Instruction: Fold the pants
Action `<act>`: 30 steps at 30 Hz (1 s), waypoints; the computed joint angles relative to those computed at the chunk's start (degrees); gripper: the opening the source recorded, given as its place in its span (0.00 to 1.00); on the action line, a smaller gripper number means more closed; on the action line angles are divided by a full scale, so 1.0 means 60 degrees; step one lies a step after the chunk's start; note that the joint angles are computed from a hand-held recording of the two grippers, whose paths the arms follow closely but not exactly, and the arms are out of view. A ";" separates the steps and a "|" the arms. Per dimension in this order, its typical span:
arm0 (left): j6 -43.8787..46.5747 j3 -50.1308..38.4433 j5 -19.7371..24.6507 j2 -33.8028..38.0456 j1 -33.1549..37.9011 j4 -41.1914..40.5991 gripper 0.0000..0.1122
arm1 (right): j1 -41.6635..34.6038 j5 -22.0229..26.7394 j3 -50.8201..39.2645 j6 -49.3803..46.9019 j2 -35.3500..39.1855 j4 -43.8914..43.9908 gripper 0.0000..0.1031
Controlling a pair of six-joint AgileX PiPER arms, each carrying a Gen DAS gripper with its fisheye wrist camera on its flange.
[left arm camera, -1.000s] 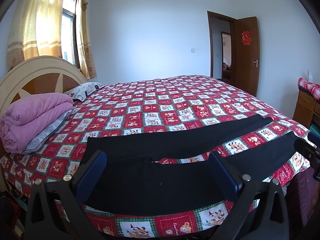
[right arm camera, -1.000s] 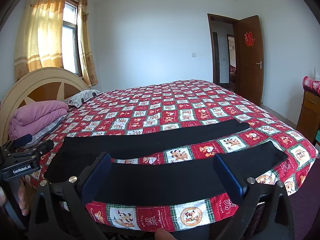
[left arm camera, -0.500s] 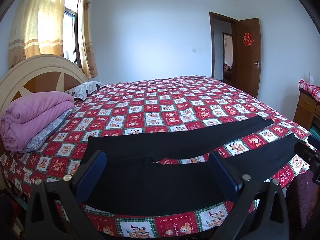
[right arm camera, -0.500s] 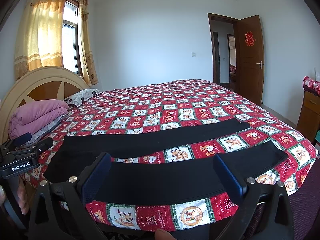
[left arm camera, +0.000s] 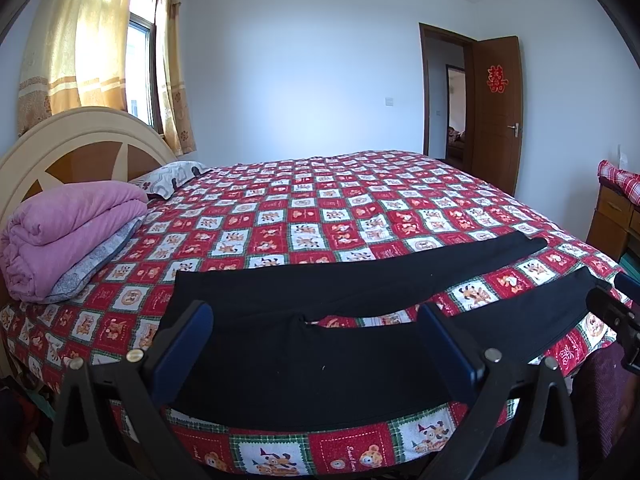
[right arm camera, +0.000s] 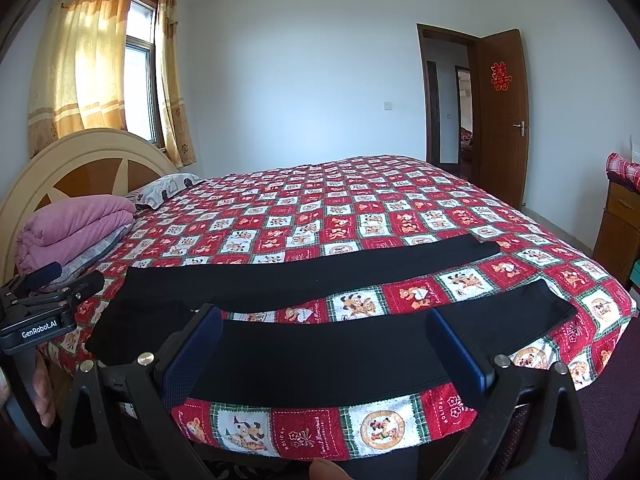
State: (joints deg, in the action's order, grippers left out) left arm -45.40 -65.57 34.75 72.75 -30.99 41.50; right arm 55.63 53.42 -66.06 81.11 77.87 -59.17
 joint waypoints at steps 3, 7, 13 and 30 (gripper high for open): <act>-0.0030 0.0029 -0.0020 -0.0011 -0.0001 0.0018 0.92 | -0.0015 -0.0006 0.0013 -0.0020 -0.0016 0.0019 0.99; 0.0034 0.0025 -0.0059 -0.0013 0.0040 -0.0031 0.92 | -0.0064 -0.0008 -0.0017 -0.0094 -0.0014 0.0084 0.99; 0.0021 0.0037 -0.0041 -0.0016 0.0028 -0.0024 0.92 | -0.0117 -0.0020 -0.0031 -0.0200 -0.0010 0.0186 0.99; -0.0083 0.0361 -0.0293 0.0075 0.0178 -0.0061 0.92 | -0.0249 -0.0112 -0.0136 -0.0441 0.0230 0.0486 0.99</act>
